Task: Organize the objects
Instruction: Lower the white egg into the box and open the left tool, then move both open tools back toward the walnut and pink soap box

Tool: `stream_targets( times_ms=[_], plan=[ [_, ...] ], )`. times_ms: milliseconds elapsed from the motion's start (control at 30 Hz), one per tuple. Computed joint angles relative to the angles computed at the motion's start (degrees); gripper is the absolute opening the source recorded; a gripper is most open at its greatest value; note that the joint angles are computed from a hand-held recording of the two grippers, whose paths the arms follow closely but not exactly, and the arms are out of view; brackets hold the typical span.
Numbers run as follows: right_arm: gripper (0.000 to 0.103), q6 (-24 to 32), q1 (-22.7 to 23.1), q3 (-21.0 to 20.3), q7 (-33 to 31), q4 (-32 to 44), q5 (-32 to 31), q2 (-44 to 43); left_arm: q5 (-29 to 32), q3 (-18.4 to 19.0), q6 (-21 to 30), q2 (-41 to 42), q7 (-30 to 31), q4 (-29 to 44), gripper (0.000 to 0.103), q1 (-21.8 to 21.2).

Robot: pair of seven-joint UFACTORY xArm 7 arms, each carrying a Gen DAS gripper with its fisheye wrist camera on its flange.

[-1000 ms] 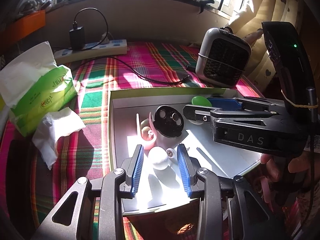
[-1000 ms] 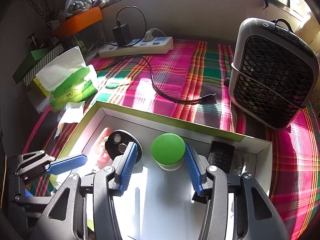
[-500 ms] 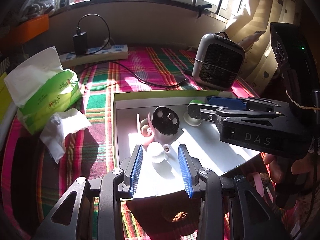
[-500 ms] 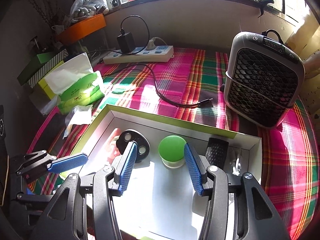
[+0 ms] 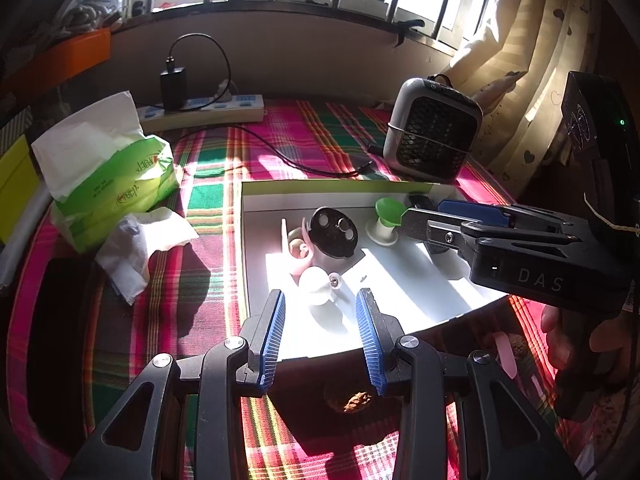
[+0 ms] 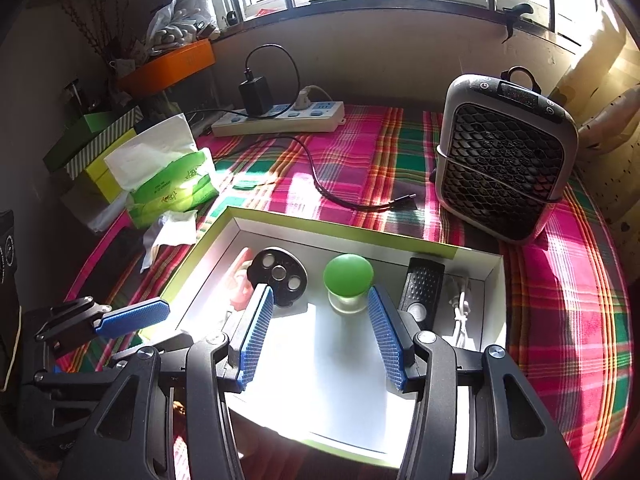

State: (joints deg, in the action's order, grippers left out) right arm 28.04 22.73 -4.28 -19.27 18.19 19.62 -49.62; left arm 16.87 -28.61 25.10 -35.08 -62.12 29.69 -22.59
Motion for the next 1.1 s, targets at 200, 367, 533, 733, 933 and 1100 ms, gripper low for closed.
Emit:
stream_targets(
  times_ms=[200, 367, 533, 733, 933, 1100],
  plan=[
    [0.051, 1.08, -1.24, 0.7, 1.57, -2.12, -0.67, -4.48, -0.57, -0.06, 0.59, -2.4, -0.52, -1.25, 0.034, -1.12],
    [0.051, 2.49, -1.94, 0.71, 2.91, -4.09, -1.54, -8.99, -1.72, 0.22, 0.72, -5.35, -0.82, -2.83, 0.034, -1.94],
    [0.051, 4.0, -3.63, 1.28, 4.43, -6.54, -3.2, -14.56, -3.35, 0.76, 0.36, -8.16, -0.55, -4.88, 0.034, -3.51],
    [0.051, 7.08, -6.28, 1.46, 6.58, -10.02, -5.65, -22.95, -5.21, 0.98, -0.5, -9.36, 0.39, -6.53, 0.034, -5.46],
    [0.051, 12.76, -11.02, 1.02, 8.09, -12.87, -8.19, -32.22, -6.52, 0.97, -1.68, -9.16, 0.53, -7.67, 0.034, -6.51],
    [0.051, 16.72, -14.93, 0.27, 8.79, -14.46, -9.88, -37.78, -7.19, 1.03, -2.55, -8.68, 0.33, -8.34, 0.034, -6.92]
  ],
)
